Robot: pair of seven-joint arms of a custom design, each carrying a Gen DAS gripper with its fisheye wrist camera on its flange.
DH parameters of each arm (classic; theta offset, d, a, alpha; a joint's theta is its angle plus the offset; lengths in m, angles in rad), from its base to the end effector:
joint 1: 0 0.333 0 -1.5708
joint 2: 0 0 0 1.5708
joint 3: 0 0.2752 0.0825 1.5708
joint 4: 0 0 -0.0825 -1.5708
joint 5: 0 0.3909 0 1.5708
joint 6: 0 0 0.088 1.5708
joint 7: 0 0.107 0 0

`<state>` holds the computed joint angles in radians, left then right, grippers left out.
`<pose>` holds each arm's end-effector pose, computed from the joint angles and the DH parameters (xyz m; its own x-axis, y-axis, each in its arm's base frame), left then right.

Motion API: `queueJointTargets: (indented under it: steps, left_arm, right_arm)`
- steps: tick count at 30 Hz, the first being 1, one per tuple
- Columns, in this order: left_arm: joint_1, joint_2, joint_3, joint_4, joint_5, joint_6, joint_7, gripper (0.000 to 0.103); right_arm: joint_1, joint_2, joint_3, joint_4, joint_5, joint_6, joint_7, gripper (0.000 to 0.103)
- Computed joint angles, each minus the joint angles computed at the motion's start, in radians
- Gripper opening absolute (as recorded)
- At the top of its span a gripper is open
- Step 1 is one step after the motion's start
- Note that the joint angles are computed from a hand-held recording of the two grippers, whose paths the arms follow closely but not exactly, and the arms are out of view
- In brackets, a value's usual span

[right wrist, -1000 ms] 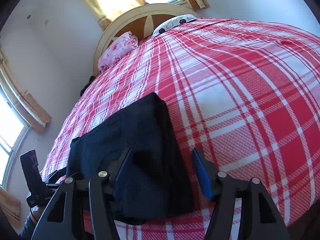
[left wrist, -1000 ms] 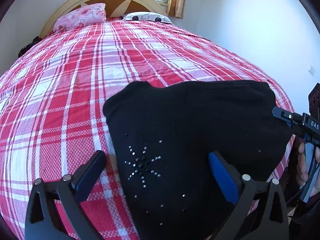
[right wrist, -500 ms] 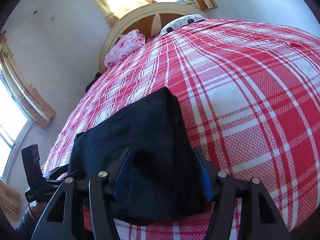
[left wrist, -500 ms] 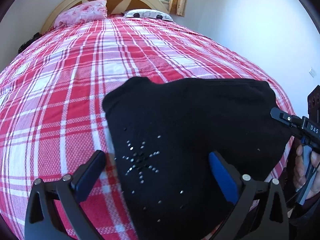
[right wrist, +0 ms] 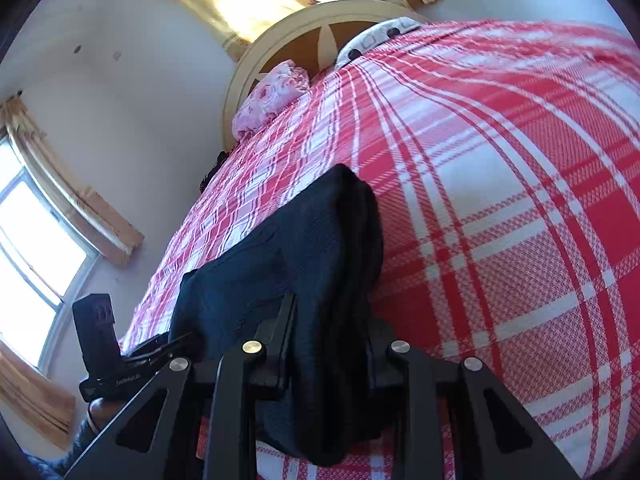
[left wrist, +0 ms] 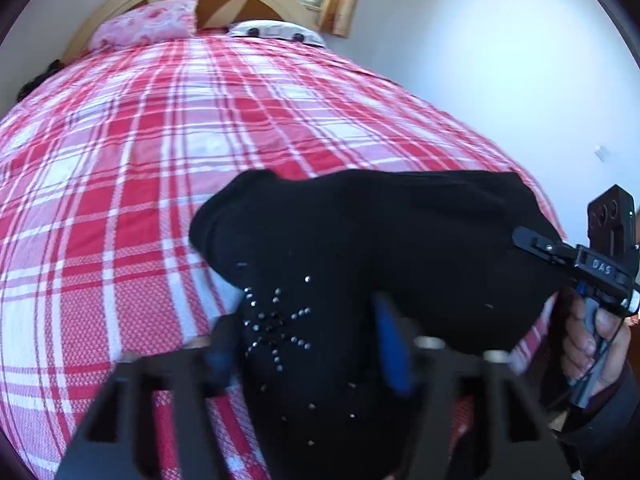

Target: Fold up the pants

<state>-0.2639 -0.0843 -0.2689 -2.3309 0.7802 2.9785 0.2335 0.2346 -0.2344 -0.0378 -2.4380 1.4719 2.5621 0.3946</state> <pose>0.4401 -0.3173 0.3948 -0.0421 -0.9572 0.2863 -0.7453 -0.1608 -0.6471 0.4857 0.0817 0.3747 0.3796 -0.7417 -0.5531 -0.7638 0.0861 -0.6397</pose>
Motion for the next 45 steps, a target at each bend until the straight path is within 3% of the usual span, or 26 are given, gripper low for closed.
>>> queueJointTargets:
  steps: [1,4,8,12,18,25,30,35,36,38,39,40,43,45]
  left_arm:
    - [0.001,-0.007,0.003,-0.009,-0.007,0.017,-0.005,0.035]
    - [0.014,-0.030,-0.004,-0.023,0.027,0.030,-0.043,0.031]
    - [0.065,-0.121,-0.029,-0.088,0.116,0.046,-0.169,0.030]
    - [0.094,-0.247,-0.022,-0.188,0.115,0.042,-0.202,0.030]
    - [0.102,-0.478,0.014,-0.354,0.012,-0.088,-0.132,0.030]
    - [0.166,-0.684,0.043,-0.487,-0.043,-0.204,-0.071,0.030]
    - [0.246,-0.712,0.040,-0.530,-0.021,-0.195,-0.057,0.030]
    - [0.304,-0.623,0.072,-0.533,-0.030,-0.124,-0.033,0.032]
    - [0.311,-0.609,0.068,-0.532,-0.036,-0.125,-0.036,0.040]
    - [0.324,-0.599,0.035,-0.533,-0.044,-0.174,-0.062,0.067]
    - [0.332,-0.607,0.013,-0.535,-0.041,-0.210,-0.087,0.088]
    - [0.351,-0.618,-0.017,-0.541,-0.019,-0.229,-0.129,0.096]
    - [0.334,-0.629,0.020,-0.567,-0.012,-0.194,-0.154,0.100]
    - [0.340,-0.648,0.040,-0.593,-0.020,-0.163,-0.181,0.103]
  right_arm:
    - [0.006,-0.015,0.009,-0.009,0.002,0.022,-0.017,0.027]
    - [0.026,-0.060,0.017,-0.030,0.022,0.050,-0.055,0.027]
    - [0.054,-0.091,0.025,-0.023,-0.016,0.068,-0.048,0.026]
    - [0.082,-0.024,0.042,0.071,-0.103,0.048,0.012,0.026]
    - [0.131,0.184,0.106,0.317,-0.192,-0.016,0.091,0.026]
    - [0.185,0.450,0.211,0.657,-0.356,-0.031,0.219,0.026]
    - [0.219,0.654,0.256,0.907,-0.504,-0.049,0.353,0.026]
    - [0.246,0.808,0.275,1.080,-0.630,-0.072,0.476,0.026]
    - [0.259,0.849,0.268,1.124,-0.667,-0.084,0.523,0.026]
    - [0.267,0.928,0.259,1.218,-0.727,-0.136,0.607,0.027]
    - [0.268,0.954,0.254,1.246,-0.751,-0.150,0.641,0.028]
    - [0.266,0.972,0.253,1.263,-0.769,-0.157,0.665,0.032]
    - [0.249,1.031,0.258,1.315,-0.798,-0.202,0.726,0.044]
    - [0.203,1.032,0.305,1.291,-0.744,-0.193,0.679,0.044]
